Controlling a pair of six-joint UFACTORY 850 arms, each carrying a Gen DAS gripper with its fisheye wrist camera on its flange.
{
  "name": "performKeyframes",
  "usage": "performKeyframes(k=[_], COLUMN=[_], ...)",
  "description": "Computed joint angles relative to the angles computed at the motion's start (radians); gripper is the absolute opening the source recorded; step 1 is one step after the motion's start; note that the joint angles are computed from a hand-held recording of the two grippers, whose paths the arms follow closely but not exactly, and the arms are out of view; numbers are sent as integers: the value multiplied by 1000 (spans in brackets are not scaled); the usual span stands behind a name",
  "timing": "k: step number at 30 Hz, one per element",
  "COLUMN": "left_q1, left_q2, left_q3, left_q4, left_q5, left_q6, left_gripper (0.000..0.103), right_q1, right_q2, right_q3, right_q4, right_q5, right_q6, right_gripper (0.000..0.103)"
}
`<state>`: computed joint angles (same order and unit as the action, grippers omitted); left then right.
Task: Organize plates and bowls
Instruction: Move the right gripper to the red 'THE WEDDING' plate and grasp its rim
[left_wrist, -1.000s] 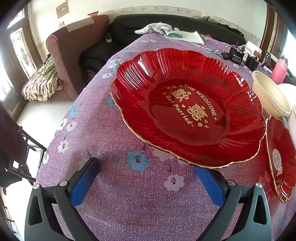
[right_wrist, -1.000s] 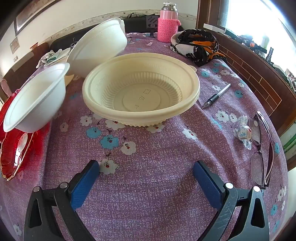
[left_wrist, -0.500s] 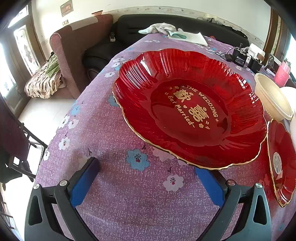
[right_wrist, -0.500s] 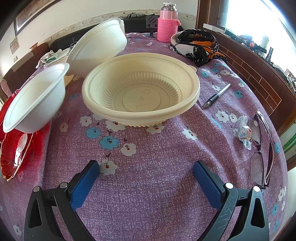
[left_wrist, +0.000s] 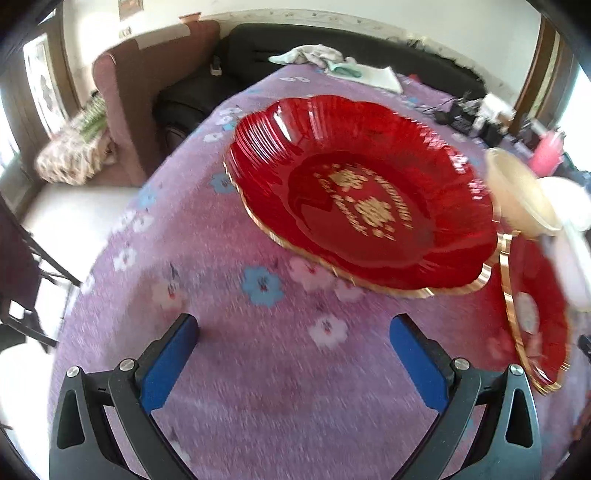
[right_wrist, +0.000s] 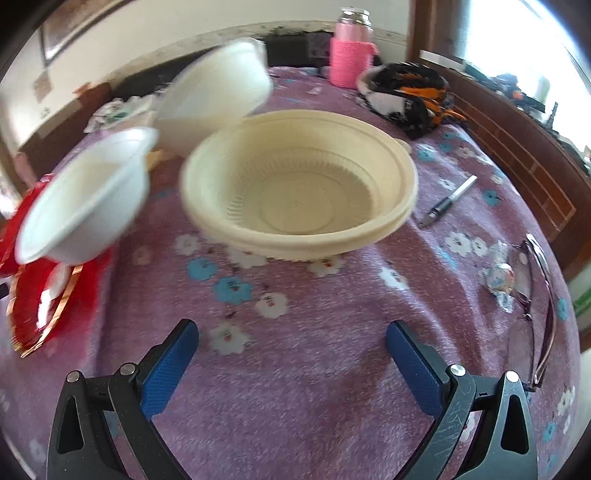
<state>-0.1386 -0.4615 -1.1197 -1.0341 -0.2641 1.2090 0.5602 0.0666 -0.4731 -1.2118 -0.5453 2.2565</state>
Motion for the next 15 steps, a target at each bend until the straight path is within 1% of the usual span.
performKeyframes(k=[1,2,3,4,5,6,7,8,10,11,13,14,15], left_q1=[9,16,21,27,36,47,56,69,91,107,127,133,134], left_q2=[8,22,36,51,68,83,95,106,118,117,104,98,95], left_q3=[9,24,38,51,67,79,87,93,99,97,78,67,60], left_q4=[-17,-48,-80,-113,-164,-213,-253,-291,-342,-350,-297,-257,-247], left_q5=[-22,-33,-36,-40,-49,-62,-74,-94,-136,-169,-219,-228,-223], left_q6=[27,73,115,161,228,287,331,370,413,411,352,319,315], left_gripper=[103,103,103,103,103,103,103,103,103,103,103,103,103], right_q1=[22,50,103,129,156,165,186,201,216,219,232,225,214], right_q2=[15,25,37,44,61,76,88,89,68,54,10,-9,-32], right_q3=[5,3,-5,-7,-5,0,2,-5,-34,-50,-104,-132,-154], right_q4=[-4,5,17,10,-19,-54,-128,-193,-263,-288,-351,-397,-436], right_q5=[-26,-71,-147,-181,-197,-192,-185,-175,-157,-147,-120,-86,-53], right_q6=[6,1,-6,2,23,45,97,136,169,179,200,218,247], right_gripper=[102,102,102,102,102,103,103,103,103,103,102,102,99])
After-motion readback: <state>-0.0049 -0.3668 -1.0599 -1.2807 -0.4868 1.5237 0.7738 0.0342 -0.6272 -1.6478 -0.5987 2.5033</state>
